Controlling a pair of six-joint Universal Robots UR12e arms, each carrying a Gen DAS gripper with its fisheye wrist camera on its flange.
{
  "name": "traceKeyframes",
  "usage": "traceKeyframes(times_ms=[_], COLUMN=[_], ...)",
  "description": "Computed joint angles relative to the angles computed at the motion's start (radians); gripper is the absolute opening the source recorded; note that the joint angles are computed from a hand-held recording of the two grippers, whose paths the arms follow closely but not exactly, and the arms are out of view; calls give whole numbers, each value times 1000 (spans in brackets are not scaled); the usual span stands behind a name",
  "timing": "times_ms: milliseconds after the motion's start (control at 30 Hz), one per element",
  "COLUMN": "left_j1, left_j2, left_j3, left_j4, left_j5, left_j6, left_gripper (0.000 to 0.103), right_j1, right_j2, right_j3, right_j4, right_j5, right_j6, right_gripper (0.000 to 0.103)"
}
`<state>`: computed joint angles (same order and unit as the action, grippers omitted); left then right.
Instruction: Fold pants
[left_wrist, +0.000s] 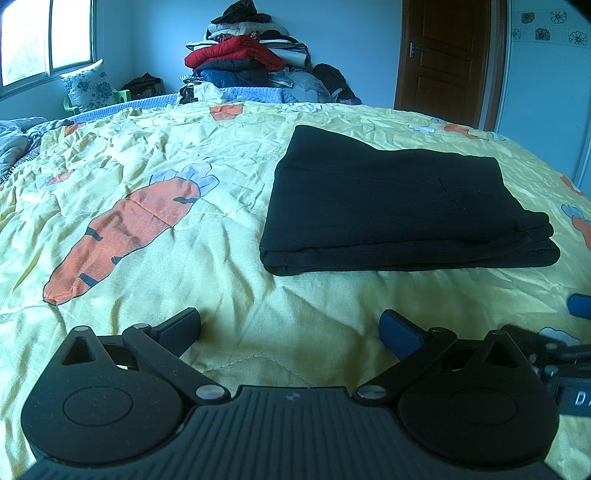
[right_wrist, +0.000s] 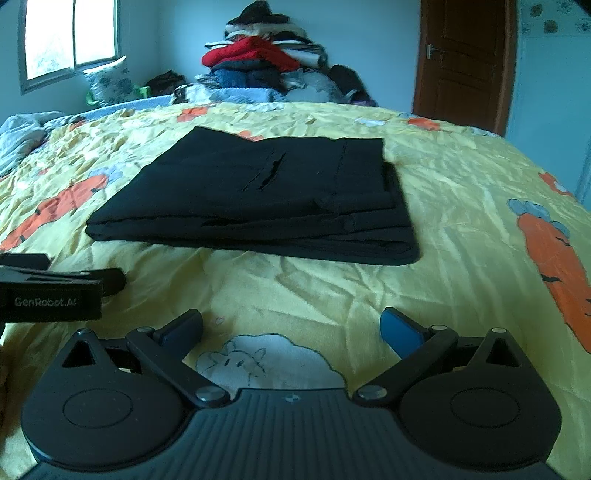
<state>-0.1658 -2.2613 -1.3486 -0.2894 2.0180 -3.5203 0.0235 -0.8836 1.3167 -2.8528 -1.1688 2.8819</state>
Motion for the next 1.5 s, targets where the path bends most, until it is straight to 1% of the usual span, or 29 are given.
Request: traceKeyframes(times_ms=[67, 167, 333, 1500], left_j1=[0, 0, 0, 0], left_j2=[0, 0, 0, 0], left_j3=[0, 0, 0, 0], left_j4=[0, 0, 0, 1], left_j5=[0, 0, 0, -1], left_j6=[0, 0, 0, 0], left_gripper=[103, 103, 103, 103], right_j1=[3, 4, 1, 1], right_j2=[1, 3, 5, 4], right_j3=[-1, -7, -11, -8], right_j4=[-9, 4, 14, 13], right_j5=[-22, -27, -14, -13], right_j6=[12, 6, 8, 10], right_gripper=[103, 103, 103, 103])
